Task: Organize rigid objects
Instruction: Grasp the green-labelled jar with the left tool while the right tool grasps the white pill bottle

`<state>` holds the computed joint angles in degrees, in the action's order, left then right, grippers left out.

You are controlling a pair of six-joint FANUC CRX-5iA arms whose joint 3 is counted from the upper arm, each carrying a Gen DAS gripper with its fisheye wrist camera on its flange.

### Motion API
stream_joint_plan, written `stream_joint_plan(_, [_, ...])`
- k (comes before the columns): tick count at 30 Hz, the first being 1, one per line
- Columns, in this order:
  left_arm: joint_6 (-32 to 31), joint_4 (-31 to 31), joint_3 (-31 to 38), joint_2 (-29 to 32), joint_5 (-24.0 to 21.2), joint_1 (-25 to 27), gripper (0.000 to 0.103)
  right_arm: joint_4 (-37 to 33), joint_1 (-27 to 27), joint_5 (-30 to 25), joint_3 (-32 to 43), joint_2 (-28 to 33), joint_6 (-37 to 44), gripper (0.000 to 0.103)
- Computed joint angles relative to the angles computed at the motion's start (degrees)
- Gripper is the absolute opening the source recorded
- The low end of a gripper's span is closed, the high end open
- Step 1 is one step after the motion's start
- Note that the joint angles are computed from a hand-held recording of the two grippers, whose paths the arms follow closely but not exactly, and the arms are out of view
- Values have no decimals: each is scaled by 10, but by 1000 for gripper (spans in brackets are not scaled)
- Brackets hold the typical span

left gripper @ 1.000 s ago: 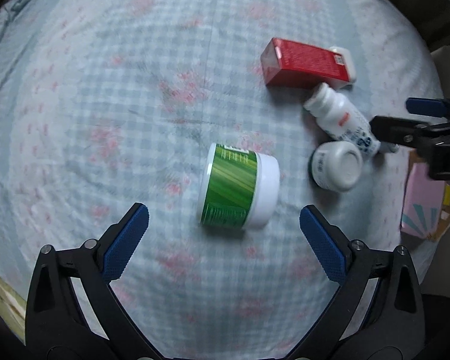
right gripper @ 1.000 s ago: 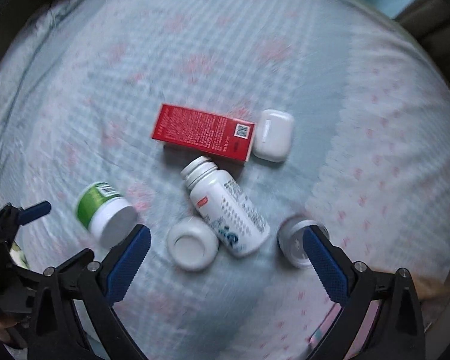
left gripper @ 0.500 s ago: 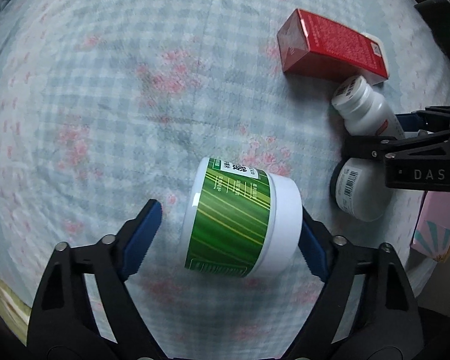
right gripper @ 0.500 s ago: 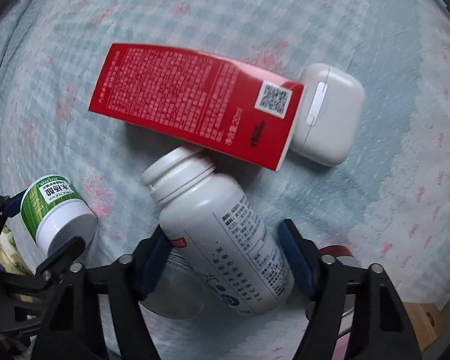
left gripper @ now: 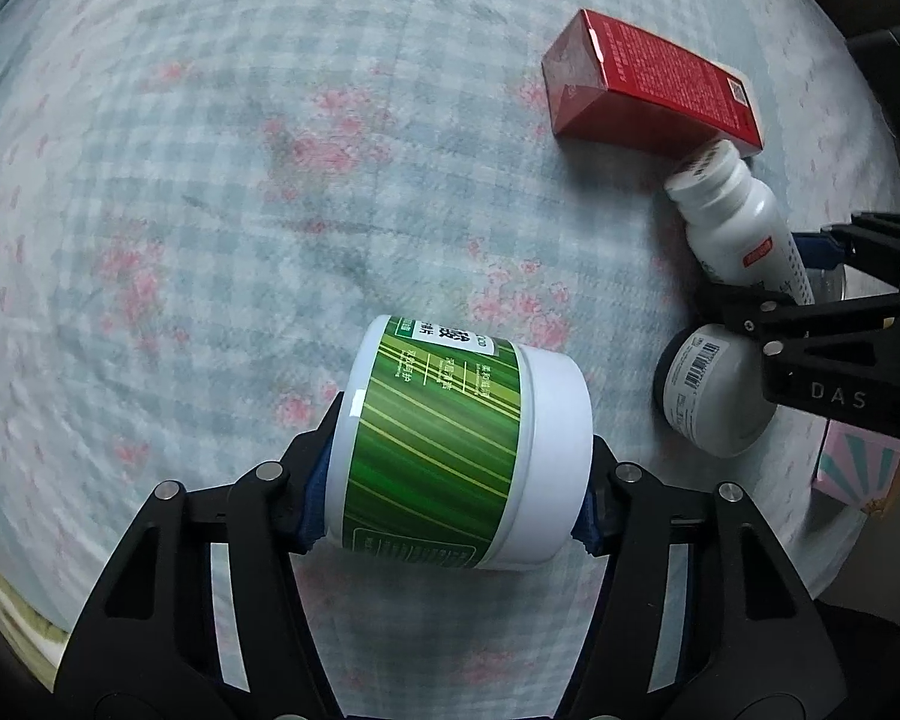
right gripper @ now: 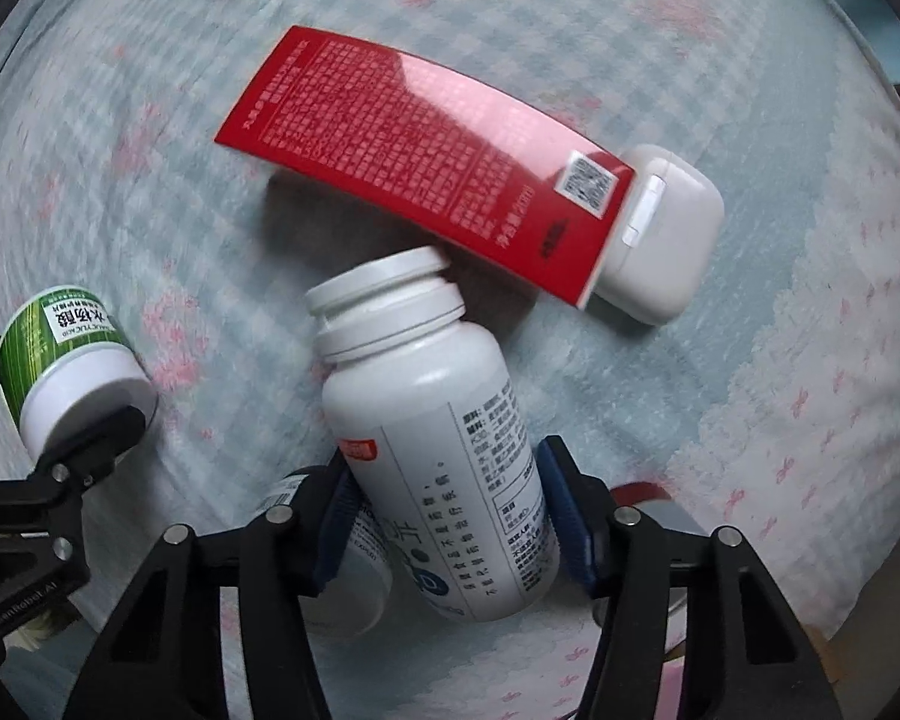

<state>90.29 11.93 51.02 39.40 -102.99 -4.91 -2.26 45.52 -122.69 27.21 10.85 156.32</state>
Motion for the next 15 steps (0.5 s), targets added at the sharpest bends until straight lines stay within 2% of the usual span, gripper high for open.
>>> stream_joint_plan(8, [14,14,-56,-53,26,12,57,-35,-32,-32,65,10,-23,53])
stream_joint_plan(15, [-6,29,-51,-89,34,29,57,-104,-83,-113,196,39,-68,53])
